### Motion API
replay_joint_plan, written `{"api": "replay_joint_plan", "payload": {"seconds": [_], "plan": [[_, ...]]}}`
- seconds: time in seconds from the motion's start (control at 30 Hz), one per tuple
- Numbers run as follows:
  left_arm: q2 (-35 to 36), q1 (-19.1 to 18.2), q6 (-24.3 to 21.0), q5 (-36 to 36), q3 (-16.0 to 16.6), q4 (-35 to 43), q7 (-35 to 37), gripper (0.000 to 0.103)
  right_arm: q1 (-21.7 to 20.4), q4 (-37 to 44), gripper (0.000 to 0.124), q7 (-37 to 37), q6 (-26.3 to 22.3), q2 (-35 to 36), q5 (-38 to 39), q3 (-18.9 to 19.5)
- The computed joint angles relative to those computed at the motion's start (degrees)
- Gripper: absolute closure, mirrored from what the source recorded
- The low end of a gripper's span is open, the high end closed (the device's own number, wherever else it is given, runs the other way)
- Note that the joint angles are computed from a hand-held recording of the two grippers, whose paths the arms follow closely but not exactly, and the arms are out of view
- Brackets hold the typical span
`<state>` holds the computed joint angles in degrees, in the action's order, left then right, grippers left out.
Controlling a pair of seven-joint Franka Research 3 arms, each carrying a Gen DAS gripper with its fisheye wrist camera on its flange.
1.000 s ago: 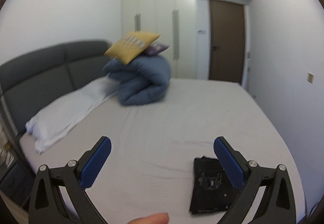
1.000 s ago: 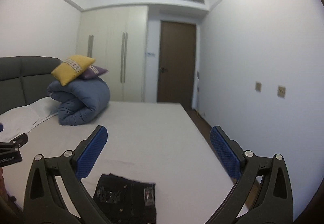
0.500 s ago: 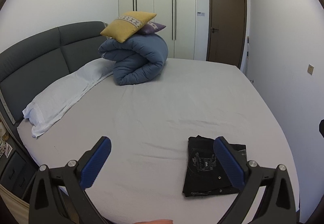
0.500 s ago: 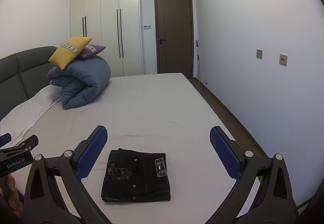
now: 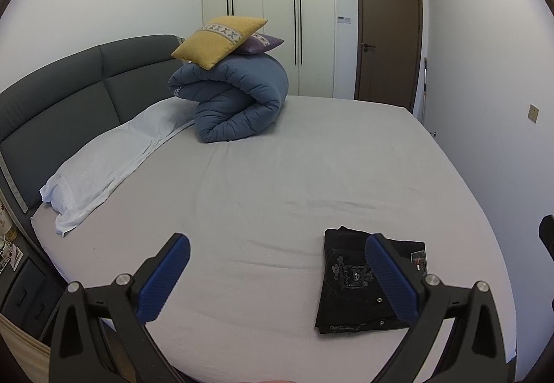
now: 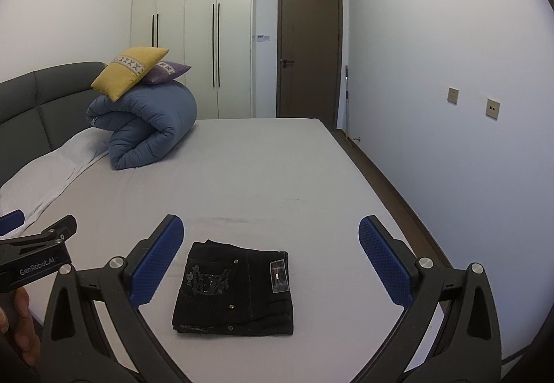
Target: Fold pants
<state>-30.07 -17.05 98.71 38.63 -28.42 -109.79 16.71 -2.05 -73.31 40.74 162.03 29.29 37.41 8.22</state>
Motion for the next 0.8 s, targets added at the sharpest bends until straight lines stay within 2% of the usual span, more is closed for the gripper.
{"api": "replay_joint_plan", "payload": {"seconds": [0.8], "plan": [[0.05,-0.86,1.46,-0.18,0.57,-2.6,-1.8,0.0,0.94,1.9,0.021,2.0,-0.63,1.83,-2.7,-0.35]]}}
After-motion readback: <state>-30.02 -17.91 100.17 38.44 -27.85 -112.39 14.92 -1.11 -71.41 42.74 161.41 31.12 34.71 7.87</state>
